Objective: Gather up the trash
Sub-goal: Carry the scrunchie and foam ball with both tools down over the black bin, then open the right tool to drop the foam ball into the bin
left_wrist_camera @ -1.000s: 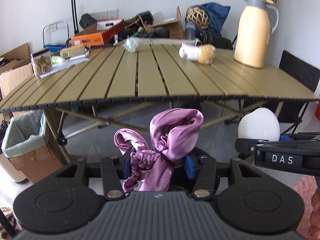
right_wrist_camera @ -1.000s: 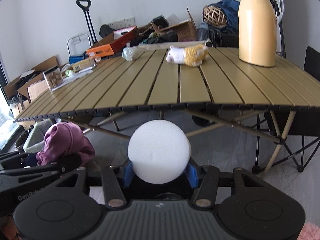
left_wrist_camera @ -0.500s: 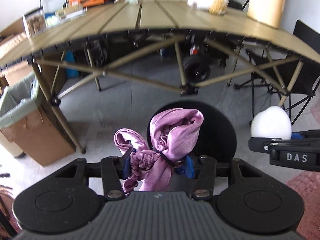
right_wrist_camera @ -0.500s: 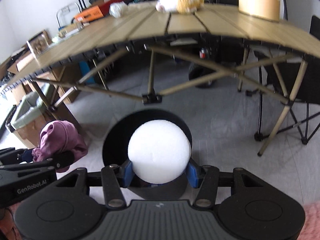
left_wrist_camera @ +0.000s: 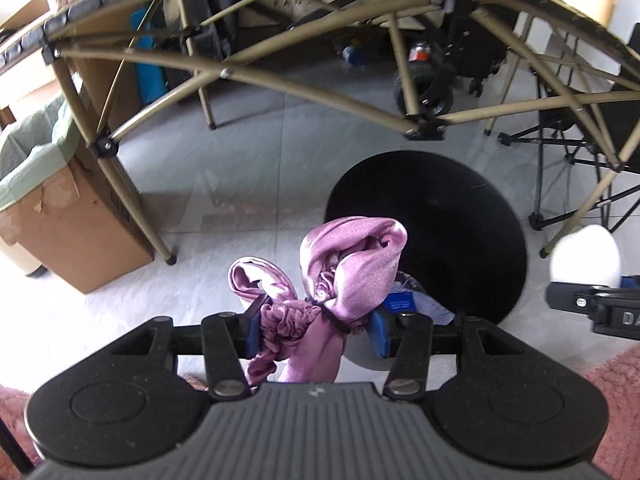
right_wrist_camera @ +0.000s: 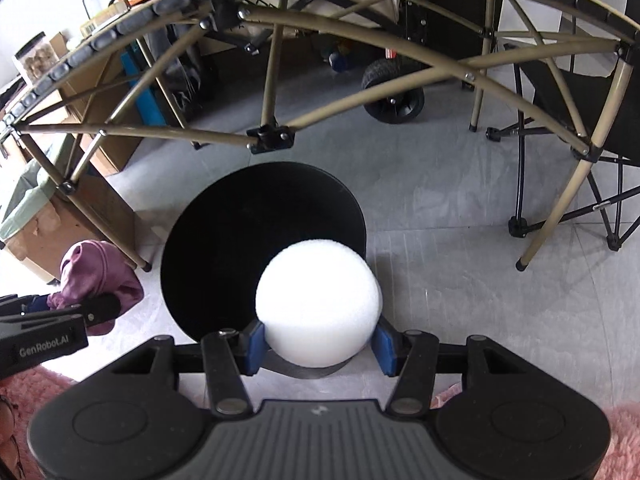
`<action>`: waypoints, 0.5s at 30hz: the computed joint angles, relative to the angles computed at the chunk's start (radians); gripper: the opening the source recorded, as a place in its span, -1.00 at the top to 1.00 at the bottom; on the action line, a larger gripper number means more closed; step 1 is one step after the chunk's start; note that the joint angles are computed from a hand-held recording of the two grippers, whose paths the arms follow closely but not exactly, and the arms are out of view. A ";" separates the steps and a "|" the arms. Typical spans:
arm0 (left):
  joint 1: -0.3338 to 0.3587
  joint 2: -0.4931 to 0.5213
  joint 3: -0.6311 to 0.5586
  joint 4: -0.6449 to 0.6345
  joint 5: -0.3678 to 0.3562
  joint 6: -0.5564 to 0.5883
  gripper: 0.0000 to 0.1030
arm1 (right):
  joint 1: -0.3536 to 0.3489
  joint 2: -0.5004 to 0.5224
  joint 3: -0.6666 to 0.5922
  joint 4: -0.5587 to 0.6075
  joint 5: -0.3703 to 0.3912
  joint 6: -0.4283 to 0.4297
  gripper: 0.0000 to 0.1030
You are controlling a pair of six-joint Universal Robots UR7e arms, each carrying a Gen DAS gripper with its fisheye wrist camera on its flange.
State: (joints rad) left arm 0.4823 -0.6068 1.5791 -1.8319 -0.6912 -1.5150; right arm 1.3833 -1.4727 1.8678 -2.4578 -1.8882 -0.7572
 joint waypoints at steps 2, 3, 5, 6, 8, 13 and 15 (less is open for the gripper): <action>0.009 -0.005 0.006 0.003 -0.008 -0.010 0.02 | 0.002 0.010 -0.005 0.005 -0.011 0.006 -0.01; 0.013 -0.008 0.009 0.002 -0.012 -0.014 0.02 | 0.004 0.015 -0.008 0.008 -0.015 0.008 -0.01; 0.020 -0.014 0.017 -0.003 -0.016 -0.017 0.02 | 0.006 0.023 -0.010 0.009 -0.019 0.007 -0.01; 0.023 -0.016 0.019 -0.003 -0.019 -0.020 0.02 | 0.008 0.026 -0.013 0.011 -0.020 0.006 -0.01; 0.027 -0.021 0.026 -0.010 -0.021 -0.020 0.02 | 0.013 0.034 -0.017 0.014 -0.024 0.006 -0.01; 0.032 -0.027 0.036 -0.026 -0.022 -0.014 0.02 | 0.034 0.063 -0.033 0.011 -0.041 0.007 -0.01; 0.036 -0.033 0.042 -0.031 -0.023 -0.016 0.02 | 0.042 0.074 -0.036 0.006 -0.046 -0.001 -0.01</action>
